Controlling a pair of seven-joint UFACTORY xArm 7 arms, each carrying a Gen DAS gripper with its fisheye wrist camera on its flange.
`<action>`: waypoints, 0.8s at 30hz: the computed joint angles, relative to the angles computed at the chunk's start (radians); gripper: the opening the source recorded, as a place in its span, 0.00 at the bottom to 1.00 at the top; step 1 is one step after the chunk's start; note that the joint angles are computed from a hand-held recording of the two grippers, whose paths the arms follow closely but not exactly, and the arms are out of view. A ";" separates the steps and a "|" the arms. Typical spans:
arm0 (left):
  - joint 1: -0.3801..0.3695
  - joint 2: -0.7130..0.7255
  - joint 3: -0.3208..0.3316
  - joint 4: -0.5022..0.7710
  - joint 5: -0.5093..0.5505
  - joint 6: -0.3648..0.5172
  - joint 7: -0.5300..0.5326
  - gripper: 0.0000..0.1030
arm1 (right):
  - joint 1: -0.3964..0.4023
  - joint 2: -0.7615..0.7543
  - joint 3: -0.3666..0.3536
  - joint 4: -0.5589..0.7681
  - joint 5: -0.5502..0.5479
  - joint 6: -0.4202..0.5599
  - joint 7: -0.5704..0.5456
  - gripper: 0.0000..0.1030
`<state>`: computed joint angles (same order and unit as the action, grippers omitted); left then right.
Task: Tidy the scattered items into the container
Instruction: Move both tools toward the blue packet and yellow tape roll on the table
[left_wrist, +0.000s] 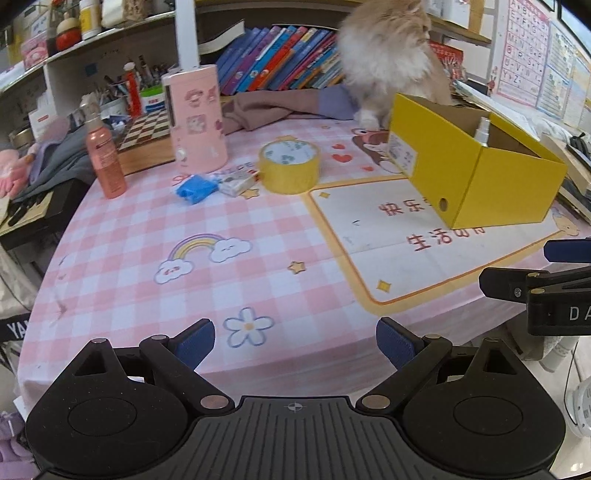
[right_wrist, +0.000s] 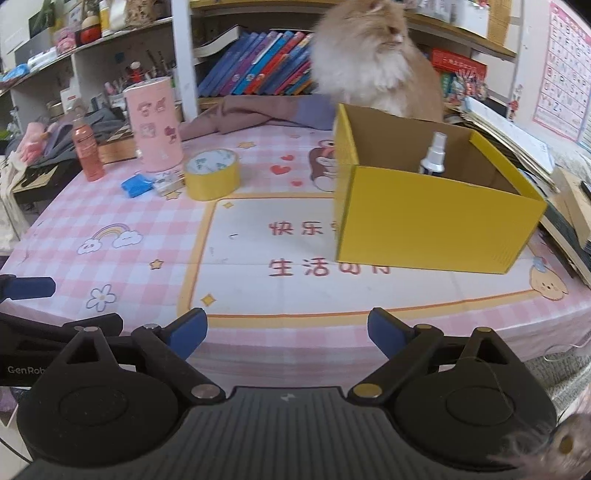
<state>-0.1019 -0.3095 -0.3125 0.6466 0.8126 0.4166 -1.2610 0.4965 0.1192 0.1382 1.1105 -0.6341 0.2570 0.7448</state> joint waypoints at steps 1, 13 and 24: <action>-0.001 -0.006 0.005 -0.007 -0.005 0.001 0.004 0.93 | 0.002 0.007 0.004 0.008 0.004 0.001 -0.007 0.92; 0.049 -0.083 -0.004 -0.058 -0.031 0.016 0.031 0.93 | 0.071 0.049 -0.017 0.068 -0.055 -0.014 -0.012 0.93; 0.077 -0.092 -0.018 -0.049 -0.008 0.015 0.049 0.93 | 0.085 0.052 -0.024 0.083 -0.101 -0.030 0.028 0.93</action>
